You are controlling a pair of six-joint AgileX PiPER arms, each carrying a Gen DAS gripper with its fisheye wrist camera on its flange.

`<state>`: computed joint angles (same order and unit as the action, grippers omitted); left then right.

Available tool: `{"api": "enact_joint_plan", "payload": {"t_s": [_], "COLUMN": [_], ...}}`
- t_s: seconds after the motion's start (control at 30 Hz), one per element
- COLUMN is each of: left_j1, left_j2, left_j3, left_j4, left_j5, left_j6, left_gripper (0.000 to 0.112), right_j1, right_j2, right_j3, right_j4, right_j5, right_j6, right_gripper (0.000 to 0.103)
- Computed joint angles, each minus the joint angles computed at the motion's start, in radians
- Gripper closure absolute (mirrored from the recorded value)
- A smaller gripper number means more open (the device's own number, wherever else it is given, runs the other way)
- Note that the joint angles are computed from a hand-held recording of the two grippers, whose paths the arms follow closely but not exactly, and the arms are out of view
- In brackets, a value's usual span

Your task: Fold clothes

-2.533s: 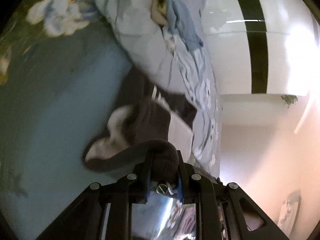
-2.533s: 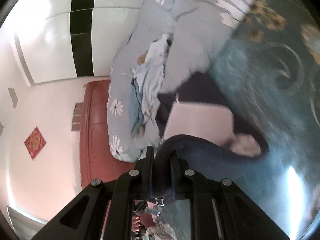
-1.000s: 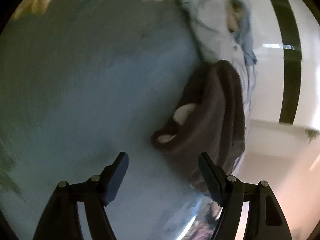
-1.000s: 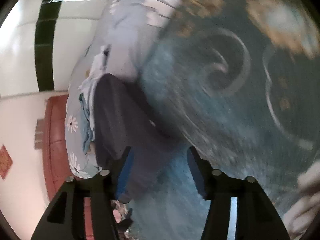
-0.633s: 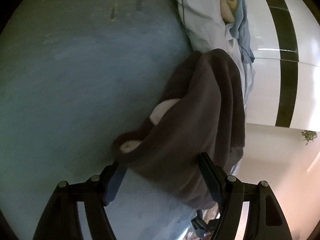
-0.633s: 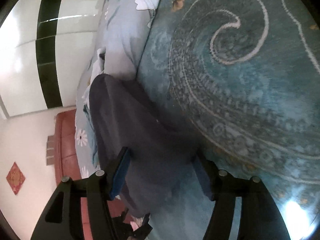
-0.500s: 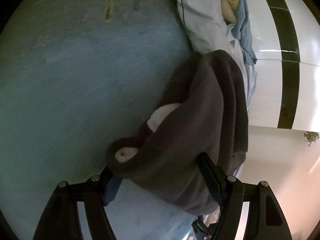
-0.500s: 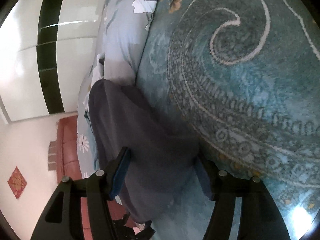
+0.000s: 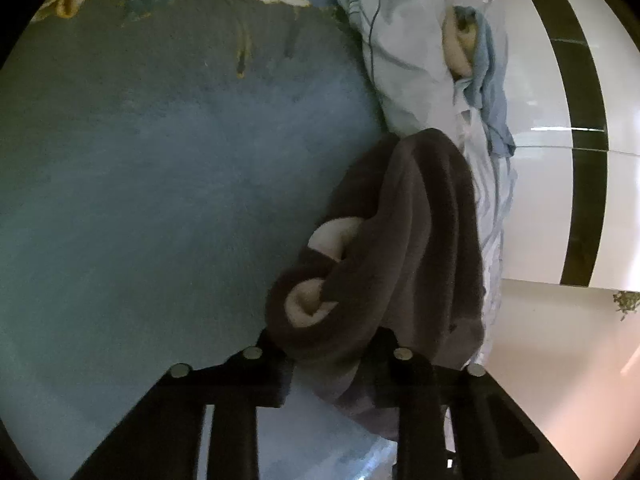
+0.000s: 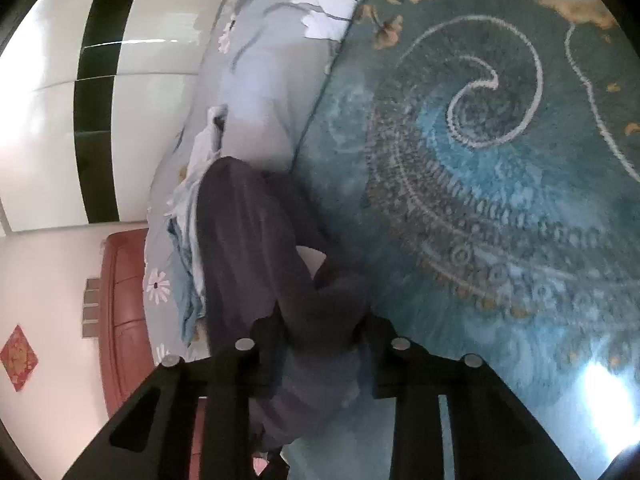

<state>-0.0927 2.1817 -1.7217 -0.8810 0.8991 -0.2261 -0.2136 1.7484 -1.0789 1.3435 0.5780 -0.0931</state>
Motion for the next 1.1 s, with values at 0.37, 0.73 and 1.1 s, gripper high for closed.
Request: {"api": "enact_joint_plan", "payload": {"t_s": [0.37,0.73,1.1], "left_j1": [0.095,0.253,0.318], "left_j2": [-0.333,-0.410,-0.397], "left_j3": [0.400,0.721,0.597], "left_j4": [-0.023,-0.189,-0.010], "left_j5": [0.023,0.084,0.242], "left_j6": [0.198,0.488,0.550], "left_gripper": [0.092,0.089,0.056], "right_j1": [0.007,-0.059,-0.170], "right_j2": [-0.301,-0.459,-0.458], "right_j3": [0.251,0.468,0.431], "right_j4": [-0.073,-0.130,-0.288], "right_j5": [0.073,0.185,0.299], "right_j6": [0.046,0.043,0.031], "right_gripper": [0.077,0.077,0.061]}}
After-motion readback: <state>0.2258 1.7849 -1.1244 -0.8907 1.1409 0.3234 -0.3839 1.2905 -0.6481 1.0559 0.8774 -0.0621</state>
